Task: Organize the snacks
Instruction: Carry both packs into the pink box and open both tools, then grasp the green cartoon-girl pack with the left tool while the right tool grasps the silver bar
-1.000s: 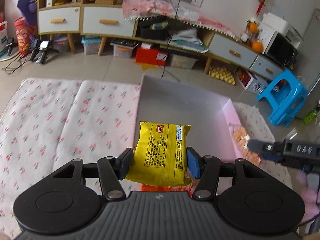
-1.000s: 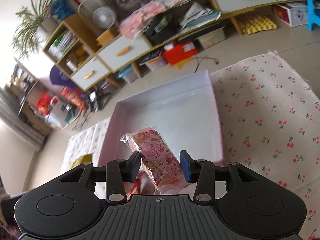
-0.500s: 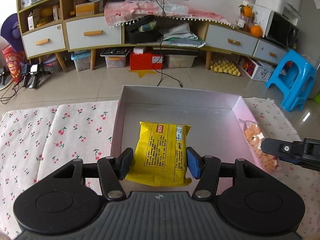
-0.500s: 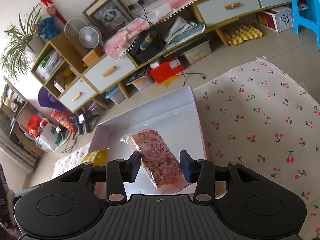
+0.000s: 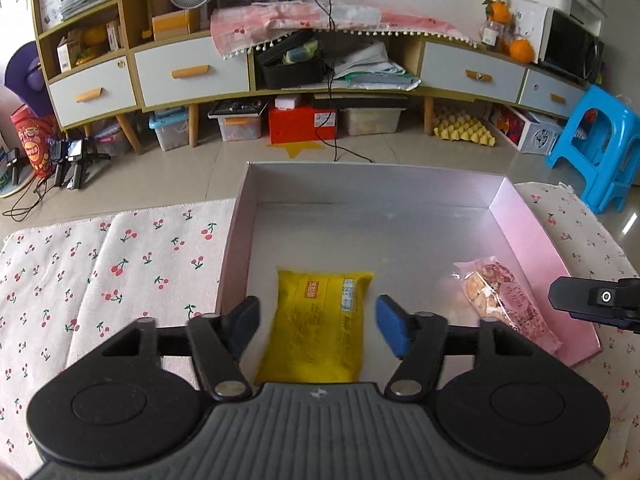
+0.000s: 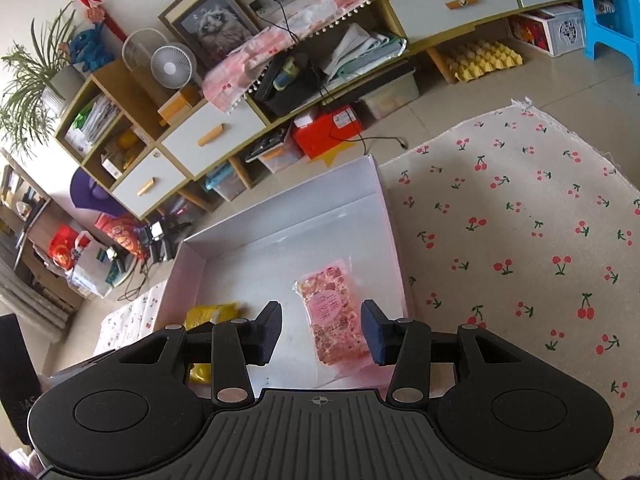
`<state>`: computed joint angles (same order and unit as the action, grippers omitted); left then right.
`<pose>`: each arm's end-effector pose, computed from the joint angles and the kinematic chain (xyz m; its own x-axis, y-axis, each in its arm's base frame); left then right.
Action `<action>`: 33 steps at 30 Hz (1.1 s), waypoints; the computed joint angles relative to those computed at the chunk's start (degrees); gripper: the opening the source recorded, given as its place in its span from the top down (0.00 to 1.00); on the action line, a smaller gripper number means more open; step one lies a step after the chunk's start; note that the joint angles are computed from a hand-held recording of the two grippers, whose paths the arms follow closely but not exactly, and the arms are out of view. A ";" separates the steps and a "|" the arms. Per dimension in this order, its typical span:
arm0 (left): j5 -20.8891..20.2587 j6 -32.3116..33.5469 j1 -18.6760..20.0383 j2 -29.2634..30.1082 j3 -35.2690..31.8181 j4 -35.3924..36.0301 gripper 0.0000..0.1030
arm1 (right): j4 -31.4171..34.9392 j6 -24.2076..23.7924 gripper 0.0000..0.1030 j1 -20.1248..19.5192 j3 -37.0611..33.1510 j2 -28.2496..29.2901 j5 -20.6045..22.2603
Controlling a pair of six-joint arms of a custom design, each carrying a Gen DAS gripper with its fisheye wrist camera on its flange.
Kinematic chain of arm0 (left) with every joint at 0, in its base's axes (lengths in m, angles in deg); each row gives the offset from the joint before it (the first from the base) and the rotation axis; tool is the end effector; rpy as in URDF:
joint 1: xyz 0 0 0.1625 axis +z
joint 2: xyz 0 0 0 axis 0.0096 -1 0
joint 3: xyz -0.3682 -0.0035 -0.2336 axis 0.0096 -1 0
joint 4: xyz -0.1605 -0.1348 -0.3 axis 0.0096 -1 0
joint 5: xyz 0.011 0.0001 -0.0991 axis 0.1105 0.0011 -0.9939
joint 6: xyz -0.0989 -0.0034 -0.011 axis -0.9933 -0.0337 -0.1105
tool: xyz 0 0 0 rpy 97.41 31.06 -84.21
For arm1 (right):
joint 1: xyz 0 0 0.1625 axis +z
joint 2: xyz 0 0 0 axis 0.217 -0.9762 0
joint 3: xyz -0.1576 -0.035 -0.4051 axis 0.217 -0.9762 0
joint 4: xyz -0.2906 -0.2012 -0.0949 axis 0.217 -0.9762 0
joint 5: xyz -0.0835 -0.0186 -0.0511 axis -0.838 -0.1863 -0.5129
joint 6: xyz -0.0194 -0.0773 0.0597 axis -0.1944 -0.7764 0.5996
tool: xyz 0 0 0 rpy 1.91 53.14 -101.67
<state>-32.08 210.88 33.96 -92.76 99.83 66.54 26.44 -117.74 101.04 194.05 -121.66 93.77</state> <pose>-0.1040 -0.2998 0.1247 -0.5596 0.6276 -0.5412 0.8061 0.5640 -0.1795 0.1568 -0.2111 0.0526 -0.8728 0.4721 0.1236 0.1064 0.4313 -0.8959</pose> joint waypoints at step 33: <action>-0.81 -15.70 -9.63 -10.39 4.60 14.98 0.01 | 48.29 33.27 0.12 20.38 -15.04 8.11 13.59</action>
